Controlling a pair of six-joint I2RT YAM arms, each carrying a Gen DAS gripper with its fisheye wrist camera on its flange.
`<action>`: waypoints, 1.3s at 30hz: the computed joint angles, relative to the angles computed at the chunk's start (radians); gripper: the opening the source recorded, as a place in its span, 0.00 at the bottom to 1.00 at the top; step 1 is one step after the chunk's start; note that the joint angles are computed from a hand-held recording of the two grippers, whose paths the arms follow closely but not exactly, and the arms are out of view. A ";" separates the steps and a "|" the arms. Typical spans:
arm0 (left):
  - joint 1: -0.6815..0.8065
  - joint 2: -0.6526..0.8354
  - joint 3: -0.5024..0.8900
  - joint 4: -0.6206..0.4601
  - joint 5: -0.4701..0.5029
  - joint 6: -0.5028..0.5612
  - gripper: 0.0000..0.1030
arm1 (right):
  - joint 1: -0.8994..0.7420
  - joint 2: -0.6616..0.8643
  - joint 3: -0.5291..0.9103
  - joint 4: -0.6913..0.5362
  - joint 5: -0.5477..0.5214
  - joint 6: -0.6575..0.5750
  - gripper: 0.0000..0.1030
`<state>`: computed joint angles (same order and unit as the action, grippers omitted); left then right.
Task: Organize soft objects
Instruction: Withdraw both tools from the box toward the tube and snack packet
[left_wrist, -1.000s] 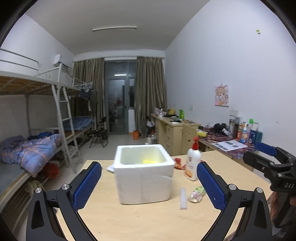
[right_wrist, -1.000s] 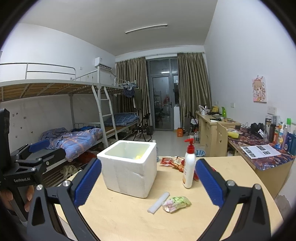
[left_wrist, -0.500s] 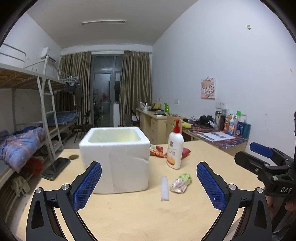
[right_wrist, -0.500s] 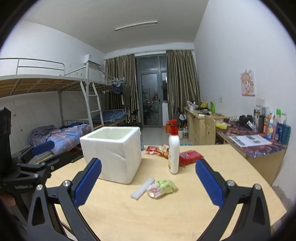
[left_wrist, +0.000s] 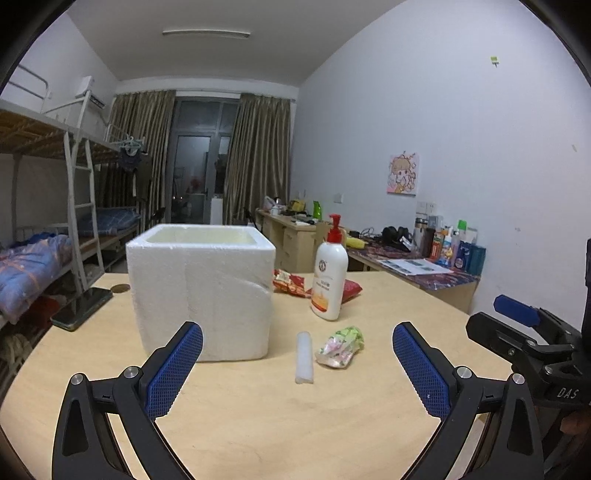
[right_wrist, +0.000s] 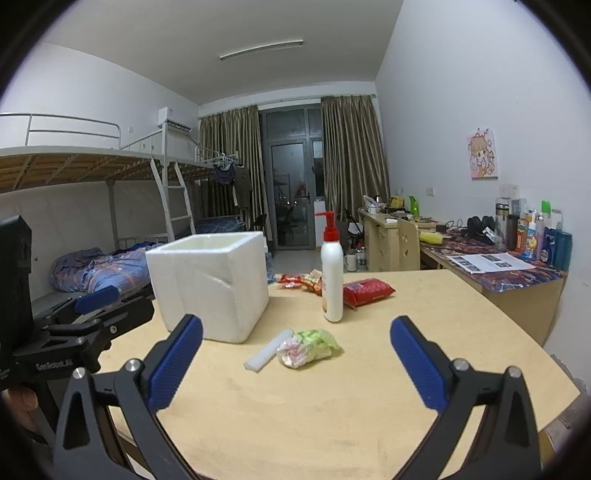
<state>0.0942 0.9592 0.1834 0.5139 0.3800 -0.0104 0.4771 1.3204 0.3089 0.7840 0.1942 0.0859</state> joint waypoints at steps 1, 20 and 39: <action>-0.009 0.012 0.001 0.000 -0.002 0.002 1.00 | 0.000 0.008 0.002 0.001 0.001 0.000 1.00; -0.111 0.240 0.106 0.013 -0.071 0.074 1.00 | -0.089 0.097 0.088 -0.083 -0.064 0.015 1.00; -0.129 0.511 0.323 -0.116 -0.041 0.105 1.00 | -0.184 0.223 0.223 -0.191 -0.167 0.015 1.00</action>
